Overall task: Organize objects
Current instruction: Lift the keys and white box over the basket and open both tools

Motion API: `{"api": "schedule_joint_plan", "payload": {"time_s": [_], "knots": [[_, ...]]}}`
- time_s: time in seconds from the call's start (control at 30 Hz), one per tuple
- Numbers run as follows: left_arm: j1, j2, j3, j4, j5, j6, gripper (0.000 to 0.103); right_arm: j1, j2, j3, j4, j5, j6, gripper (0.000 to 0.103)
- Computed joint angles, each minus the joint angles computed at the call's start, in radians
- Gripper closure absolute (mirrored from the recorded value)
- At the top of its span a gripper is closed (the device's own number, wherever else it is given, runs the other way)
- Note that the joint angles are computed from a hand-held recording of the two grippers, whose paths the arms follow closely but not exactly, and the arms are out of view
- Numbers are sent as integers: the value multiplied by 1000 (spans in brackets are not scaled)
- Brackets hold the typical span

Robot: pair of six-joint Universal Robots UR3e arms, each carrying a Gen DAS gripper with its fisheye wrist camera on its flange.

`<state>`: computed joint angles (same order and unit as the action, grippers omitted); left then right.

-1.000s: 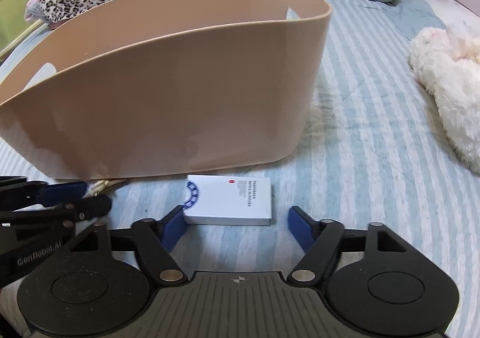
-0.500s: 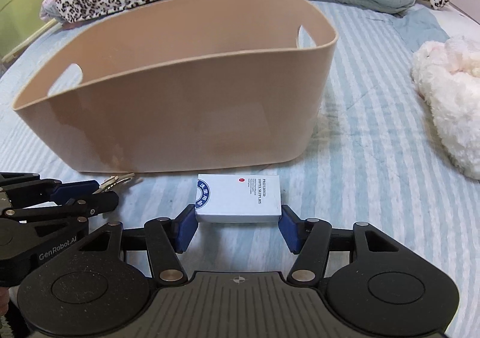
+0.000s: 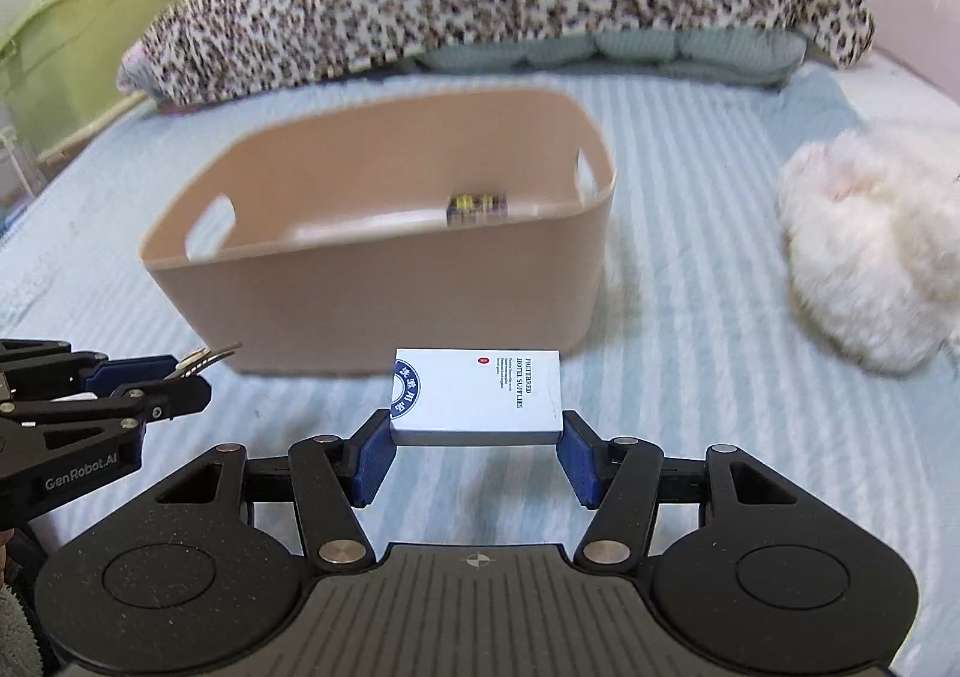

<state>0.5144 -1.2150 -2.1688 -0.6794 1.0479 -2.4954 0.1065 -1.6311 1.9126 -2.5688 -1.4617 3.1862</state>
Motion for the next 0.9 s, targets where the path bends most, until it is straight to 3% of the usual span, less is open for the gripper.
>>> {"api": "schedule_joint_plan", "payload": {"time_s": [0.17, 0.33, 0.67, 0.9], "knots": [[29, 38, 54, -26, -61, -33, 81, -10, -34, -51, -9, 1, 5, 47], [10, -18, 142, 44, -75, -100, 81, -30, -13, -133, -29, 12, -14, 47], [-172, -367, 425, 193, 122, -259, 81, -46, 187, -384, -36, 10, -33, 47], [-290, -643, 661, 152, 304, -315, 81, -25, 396, -593, 24, -7, -46, 47]]}}
